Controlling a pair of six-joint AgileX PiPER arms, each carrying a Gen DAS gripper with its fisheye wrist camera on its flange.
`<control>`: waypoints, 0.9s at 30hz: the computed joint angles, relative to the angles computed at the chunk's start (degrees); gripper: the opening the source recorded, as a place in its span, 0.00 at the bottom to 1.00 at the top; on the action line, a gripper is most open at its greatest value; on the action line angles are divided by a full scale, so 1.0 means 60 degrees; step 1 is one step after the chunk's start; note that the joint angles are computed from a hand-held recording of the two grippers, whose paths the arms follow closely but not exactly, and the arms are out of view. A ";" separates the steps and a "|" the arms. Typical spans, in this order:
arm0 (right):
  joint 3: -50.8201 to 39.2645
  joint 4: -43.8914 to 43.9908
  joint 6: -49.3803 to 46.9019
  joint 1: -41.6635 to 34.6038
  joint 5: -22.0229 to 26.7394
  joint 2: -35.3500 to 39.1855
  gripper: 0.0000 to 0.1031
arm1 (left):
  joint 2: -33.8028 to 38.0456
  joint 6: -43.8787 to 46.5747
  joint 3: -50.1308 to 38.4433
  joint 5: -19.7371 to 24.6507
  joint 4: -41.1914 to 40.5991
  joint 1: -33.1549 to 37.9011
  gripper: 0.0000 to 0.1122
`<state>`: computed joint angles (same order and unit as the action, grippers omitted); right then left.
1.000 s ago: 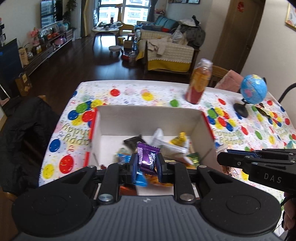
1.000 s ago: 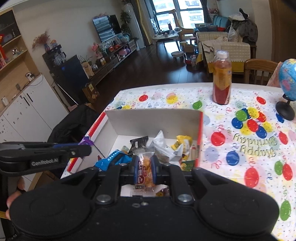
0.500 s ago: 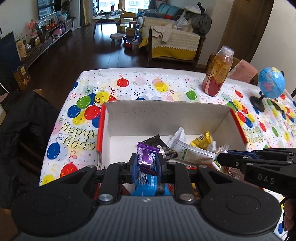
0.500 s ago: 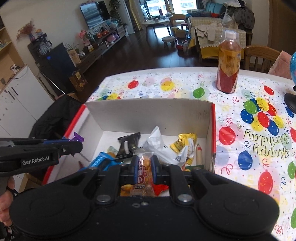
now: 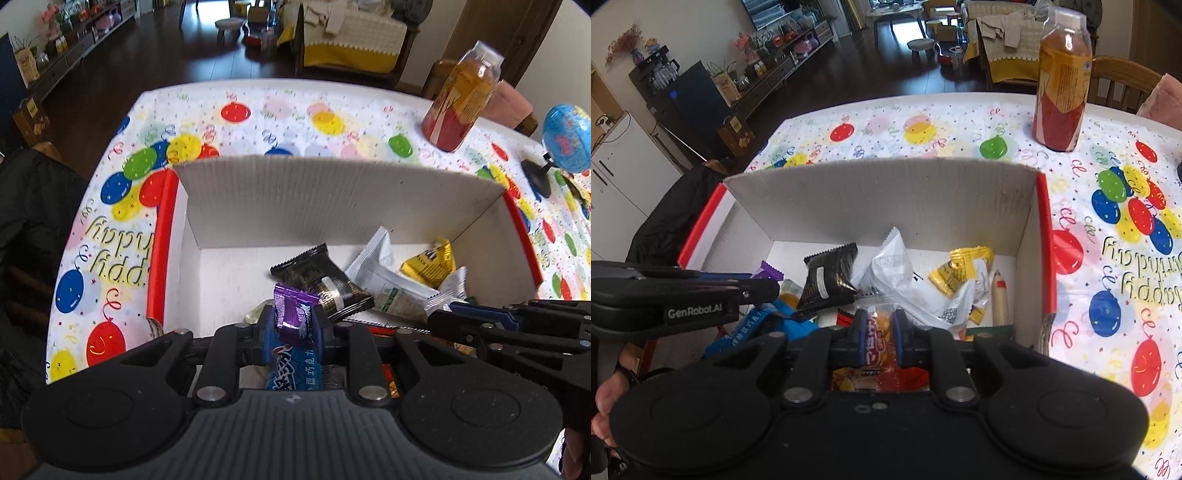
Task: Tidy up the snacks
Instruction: 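Lower both snacks into the box and open both tools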
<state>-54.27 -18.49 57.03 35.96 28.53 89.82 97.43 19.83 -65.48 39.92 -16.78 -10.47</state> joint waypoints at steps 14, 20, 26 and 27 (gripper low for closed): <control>-0.0019 0.0315 -0.0205 0.0125 0.0296 -0.0112 0.30 | -0.0133 -0.0037 0.0097 0.0179 0.0070 0.0013 0.24; 0.0134 -0.0336 0.0641 0.0560 0.0690 -0.0637 0.51 | -0.0895 0.0289 0.0601 0.0129 -0.0191 0.0101 0.52; 0.0130 -0.1296 0.1639 0.1279 0.1402 -0.1233 0.66 | -0.1798 0.0490 0.1069 0.0091 -0.0391 0.0171 0.53; 0.0125 -0.1443 0.1790 0.1401 0.1535 -0.1333 0.68 | -0.1950 0.0554 0.1141 0.0111 -0.0446 0.0211 0.56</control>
<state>-53.52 -27.15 67.77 44.37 37.73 81.82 85.73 23.15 -58.63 40.59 -19.46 -9.20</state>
